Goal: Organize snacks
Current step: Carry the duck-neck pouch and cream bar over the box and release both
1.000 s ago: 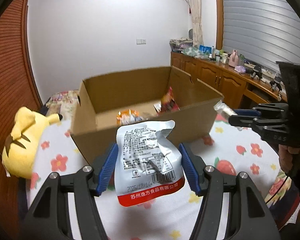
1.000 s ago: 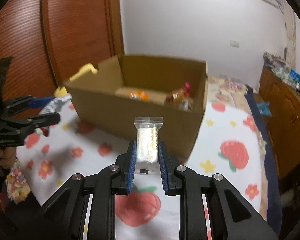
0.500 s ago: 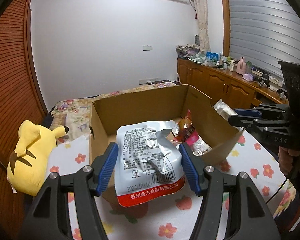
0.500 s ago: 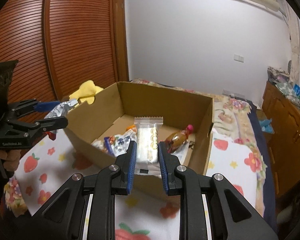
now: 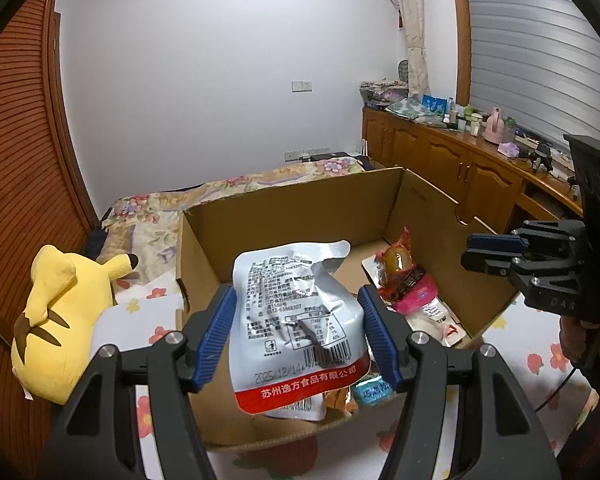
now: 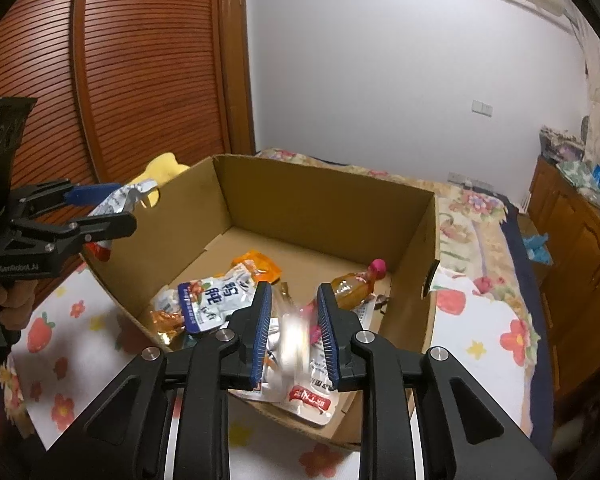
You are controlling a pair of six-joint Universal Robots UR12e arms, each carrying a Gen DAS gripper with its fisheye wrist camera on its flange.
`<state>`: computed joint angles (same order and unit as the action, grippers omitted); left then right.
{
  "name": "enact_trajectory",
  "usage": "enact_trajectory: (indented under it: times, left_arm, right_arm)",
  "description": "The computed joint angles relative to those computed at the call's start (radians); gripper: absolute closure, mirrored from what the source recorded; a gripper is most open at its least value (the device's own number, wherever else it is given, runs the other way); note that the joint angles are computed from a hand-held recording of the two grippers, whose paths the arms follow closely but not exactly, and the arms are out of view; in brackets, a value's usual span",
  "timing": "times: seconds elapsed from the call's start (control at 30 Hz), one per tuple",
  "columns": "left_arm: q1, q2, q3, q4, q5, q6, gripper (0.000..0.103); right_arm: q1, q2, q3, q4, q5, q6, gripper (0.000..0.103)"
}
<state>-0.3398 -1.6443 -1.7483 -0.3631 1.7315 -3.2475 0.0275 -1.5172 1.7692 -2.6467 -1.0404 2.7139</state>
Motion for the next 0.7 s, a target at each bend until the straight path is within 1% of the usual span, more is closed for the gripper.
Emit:
enact_trajectory:
  times: [0.33,0.43,0.7]
  left_arm:
    - [-0.006,-0.034,0.032,-0.01,0.007,-0.004,0.039]
    - [-0.009,-0.041,0.036,-0.009,0.025,-0.005,0.038]
    - [-0.004,-0.051,0.043,-0.022,0.012,-0.014,0.036]
  right_arm:
    - [-0.015,-0.001,0.007,0.002,0.028,-0.001,0.08]
    - [-0.014,-0.001,0.009,0.0,0.024,0.001,0.079]
    - [-0.017,-0.002,0.017,-0.016,0.028,0.01,0.076]
